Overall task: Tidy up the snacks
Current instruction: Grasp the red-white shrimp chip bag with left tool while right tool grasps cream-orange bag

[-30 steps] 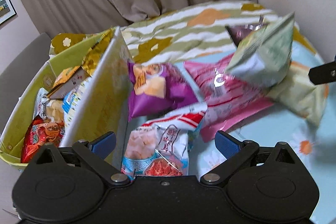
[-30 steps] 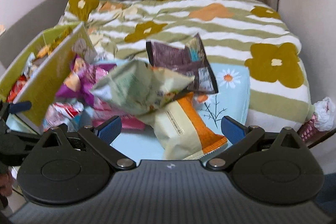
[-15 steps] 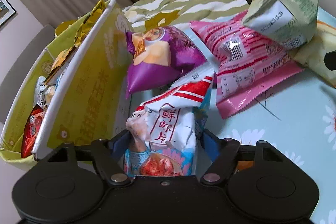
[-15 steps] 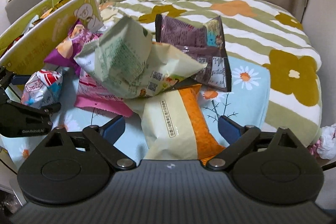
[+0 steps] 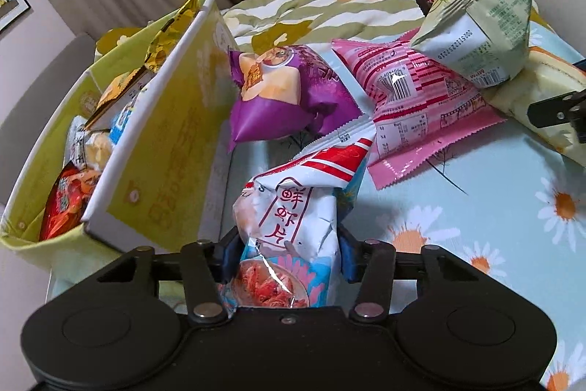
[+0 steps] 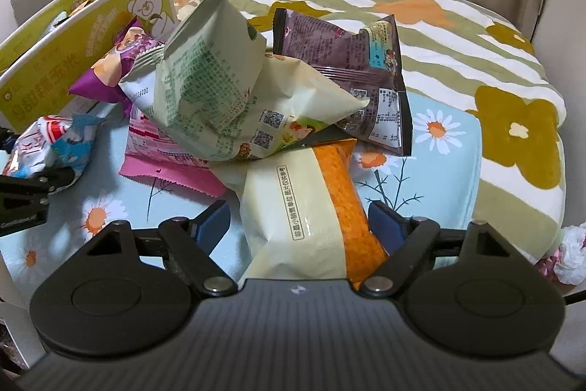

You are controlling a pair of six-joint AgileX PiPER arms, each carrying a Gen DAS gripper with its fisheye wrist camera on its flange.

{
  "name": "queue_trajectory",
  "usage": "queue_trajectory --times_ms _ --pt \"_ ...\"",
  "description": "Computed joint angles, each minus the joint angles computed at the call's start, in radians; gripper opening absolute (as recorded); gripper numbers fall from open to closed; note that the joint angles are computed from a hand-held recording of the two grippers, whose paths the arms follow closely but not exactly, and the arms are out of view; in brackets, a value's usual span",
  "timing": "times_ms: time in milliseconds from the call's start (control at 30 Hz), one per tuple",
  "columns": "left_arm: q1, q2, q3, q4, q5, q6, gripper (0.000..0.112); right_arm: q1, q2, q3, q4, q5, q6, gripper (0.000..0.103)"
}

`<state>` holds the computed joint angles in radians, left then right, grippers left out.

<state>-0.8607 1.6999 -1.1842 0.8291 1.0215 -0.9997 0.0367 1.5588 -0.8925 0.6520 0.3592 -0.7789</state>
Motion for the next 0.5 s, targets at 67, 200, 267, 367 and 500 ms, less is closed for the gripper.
queue_trajectory --times_ms 67,200,267,367,500 --pt "-0.003 -0.009 0.005 -0.001 0.001 -0.003 0.055 0.006 0.002 0.007 -0.004 -0.014 0.007 0.096" --pt "-0.013 -0.034 0.031 -0.001 -0.007 -0.007 0.055 0.02 0.0 0.023 -0.026 -0.04 0.042 0.089" --pt "-0.025 -0.047 0.038 0.003 -0.005 -0.013 0.055 0.021 -0.007 0.028 -0.049 -0.036 0.076 0.082" --pt "-0.04 -0.068 0.046 0.009 -0.004 -0.018 0.055 0.033 -0.034 0.049 -0.125 -0.047 0.176 0.079" --pt "-0.055 -0.093 0.045 0.018 0.0 -0.019 0.055 0.04 -0.081 0.086 -0.204 -0.038 0.275 0.078"
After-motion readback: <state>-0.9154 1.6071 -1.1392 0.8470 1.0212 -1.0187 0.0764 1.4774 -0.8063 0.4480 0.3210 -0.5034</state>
